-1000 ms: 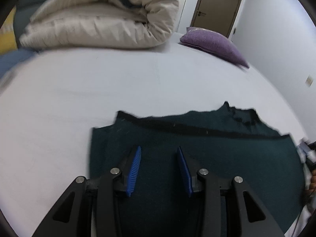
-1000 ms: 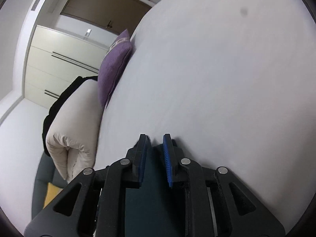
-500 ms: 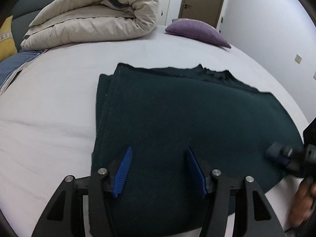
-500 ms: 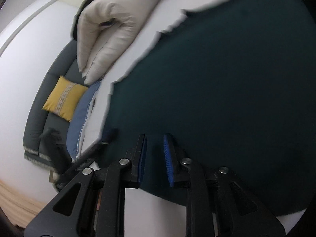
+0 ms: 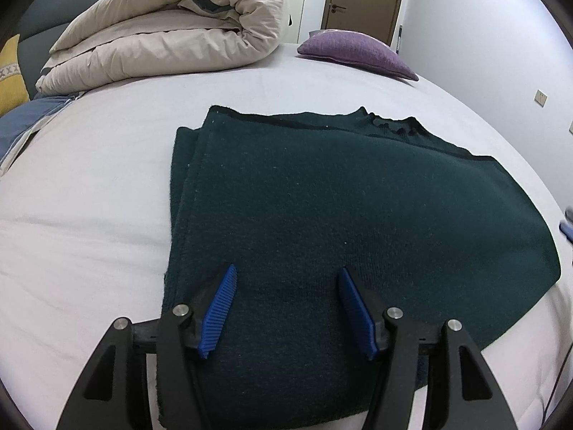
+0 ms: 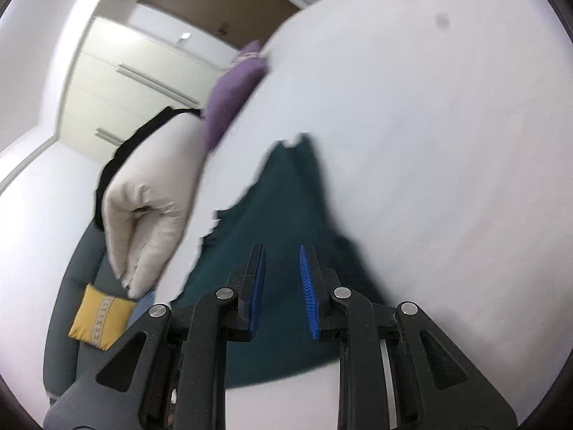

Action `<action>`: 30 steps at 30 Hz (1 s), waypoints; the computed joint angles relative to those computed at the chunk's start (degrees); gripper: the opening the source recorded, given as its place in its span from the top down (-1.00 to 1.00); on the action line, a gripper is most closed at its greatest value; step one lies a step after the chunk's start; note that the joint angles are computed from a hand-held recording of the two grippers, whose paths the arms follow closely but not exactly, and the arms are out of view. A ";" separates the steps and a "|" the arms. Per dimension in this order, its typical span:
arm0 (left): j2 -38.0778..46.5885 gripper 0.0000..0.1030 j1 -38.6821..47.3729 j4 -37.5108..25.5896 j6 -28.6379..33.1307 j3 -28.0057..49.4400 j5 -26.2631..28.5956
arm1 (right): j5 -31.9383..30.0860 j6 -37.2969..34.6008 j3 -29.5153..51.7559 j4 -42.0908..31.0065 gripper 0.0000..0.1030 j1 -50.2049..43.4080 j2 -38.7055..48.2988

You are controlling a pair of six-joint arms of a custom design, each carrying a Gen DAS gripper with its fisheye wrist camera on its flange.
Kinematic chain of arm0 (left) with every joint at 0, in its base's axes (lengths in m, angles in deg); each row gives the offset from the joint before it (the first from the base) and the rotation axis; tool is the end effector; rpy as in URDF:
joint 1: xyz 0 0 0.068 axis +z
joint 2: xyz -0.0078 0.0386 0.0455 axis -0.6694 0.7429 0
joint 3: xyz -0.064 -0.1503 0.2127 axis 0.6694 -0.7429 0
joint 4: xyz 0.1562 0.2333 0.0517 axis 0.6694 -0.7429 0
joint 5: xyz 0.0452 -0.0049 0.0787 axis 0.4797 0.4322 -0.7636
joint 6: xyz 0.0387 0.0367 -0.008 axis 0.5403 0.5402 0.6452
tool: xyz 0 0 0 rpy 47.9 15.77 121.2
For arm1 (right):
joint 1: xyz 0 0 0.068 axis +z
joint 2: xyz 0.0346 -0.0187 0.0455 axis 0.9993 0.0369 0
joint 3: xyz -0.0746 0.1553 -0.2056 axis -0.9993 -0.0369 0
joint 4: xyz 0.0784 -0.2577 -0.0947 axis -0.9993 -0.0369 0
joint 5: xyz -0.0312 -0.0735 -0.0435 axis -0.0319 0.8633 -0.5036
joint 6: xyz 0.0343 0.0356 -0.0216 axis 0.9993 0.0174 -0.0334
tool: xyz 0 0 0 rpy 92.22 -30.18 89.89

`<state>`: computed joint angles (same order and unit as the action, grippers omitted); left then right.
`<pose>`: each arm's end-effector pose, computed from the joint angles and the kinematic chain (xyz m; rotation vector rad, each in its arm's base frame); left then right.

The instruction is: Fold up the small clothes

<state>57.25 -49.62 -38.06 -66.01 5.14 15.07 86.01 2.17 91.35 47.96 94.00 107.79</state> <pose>0.3921 -0.0604 0.0869 0.3673 2.4069 -0.2923 0.1908 0.0216 0.1104 1.0026 1.9076 0.7549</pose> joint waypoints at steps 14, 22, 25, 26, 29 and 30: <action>0.78 -0.26 0.32 0.52 0.05 0.26 0.71 | -7.41 -6.92 50.18 6.78 0.11 16.87 57.37; 1.00 -0.27 0.34 0.48 0.08 0.45 0.95 | -10.95 -4.50 47.63 18.93 0.53 11.03 66.29; 1.06 -0.27 0.29 0.44 0.11 0.51 0.83 | -8.55 -3.83 38.29 22.71 0.50 7.18 61.59; 1.17 -0.27 0.30 0.29 0.16 0.73 0.81 | -10.21 -2.28 35.32 27.19 0.50 4.92 61.51; 1.05 -0.27 0.10 0.37 0.29 0.53 0.35 | -8.75 -3.15 27.74 29.50 0.49 0.28 56.83; 1.06 -0.27 0.02 0.40 0.33 0.52 0.17 | -8.74 -3.50 25.22 30.25 0.49 -1.26 55.10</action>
